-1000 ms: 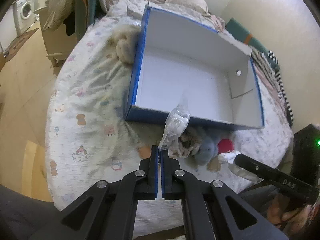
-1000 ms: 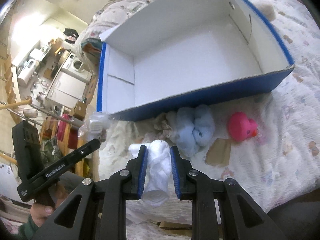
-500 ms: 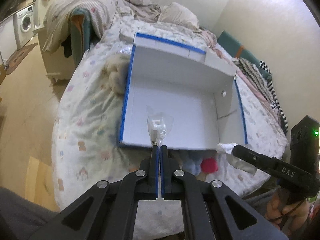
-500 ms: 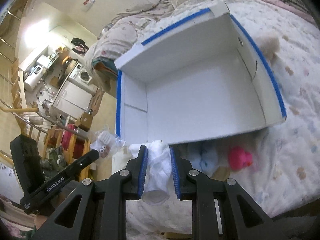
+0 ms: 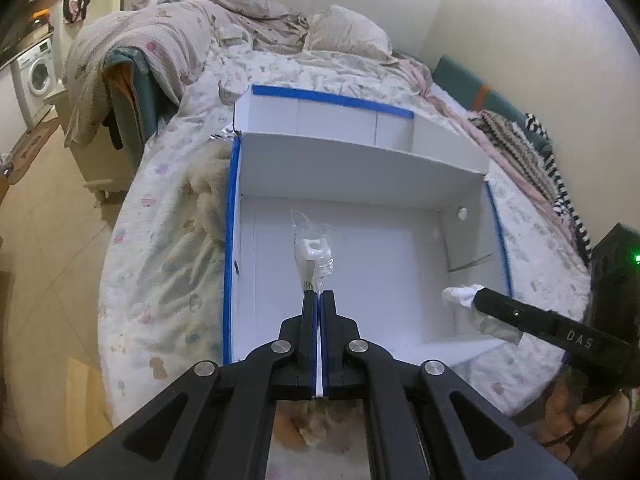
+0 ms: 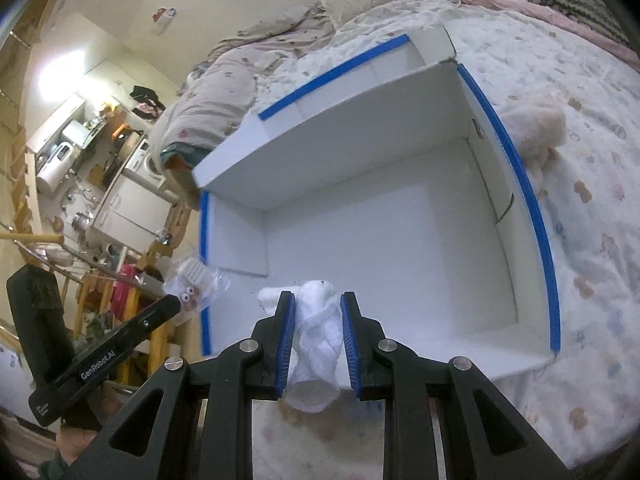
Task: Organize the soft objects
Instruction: 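Carry the plastic bag with the left gripper while the right gripper carries the tissue into the box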
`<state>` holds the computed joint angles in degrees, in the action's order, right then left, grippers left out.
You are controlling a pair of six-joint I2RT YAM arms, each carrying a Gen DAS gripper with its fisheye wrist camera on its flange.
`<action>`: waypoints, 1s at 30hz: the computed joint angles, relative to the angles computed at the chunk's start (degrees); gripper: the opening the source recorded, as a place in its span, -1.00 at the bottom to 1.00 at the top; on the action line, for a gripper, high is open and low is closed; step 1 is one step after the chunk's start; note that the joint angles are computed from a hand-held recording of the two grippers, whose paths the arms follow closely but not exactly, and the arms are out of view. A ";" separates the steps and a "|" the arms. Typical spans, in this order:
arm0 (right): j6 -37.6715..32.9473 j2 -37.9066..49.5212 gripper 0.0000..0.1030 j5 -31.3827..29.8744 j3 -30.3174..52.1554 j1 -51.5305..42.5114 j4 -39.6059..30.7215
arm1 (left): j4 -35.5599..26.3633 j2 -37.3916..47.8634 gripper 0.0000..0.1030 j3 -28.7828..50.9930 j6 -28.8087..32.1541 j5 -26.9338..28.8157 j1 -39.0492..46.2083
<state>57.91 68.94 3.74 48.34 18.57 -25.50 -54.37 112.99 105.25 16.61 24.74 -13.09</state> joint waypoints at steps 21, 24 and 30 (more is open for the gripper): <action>-2.45 17.61 -0.51 -4.71 1.98 -3.25 6.44 | 7.55 8.61 -0.97 -4.08 1.02 -8.37 -3.39; -2.81 18.71 -0.51 -4.91 2.67 -2.99 5.62 | 7.24 8.35 -0.97 -4.28 1.05 -7.88 -3.53; -3.04 20.39 -0.51 -4.60 4.15 -2.65 4.62 | 9.24 6.64 -0.97 -7.11 1.89 -8.18 -4.51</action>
<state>54.88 89.33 -0.86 52.49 15.92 -20.88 -45.13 119.63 98.15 18.50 16.56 -17.59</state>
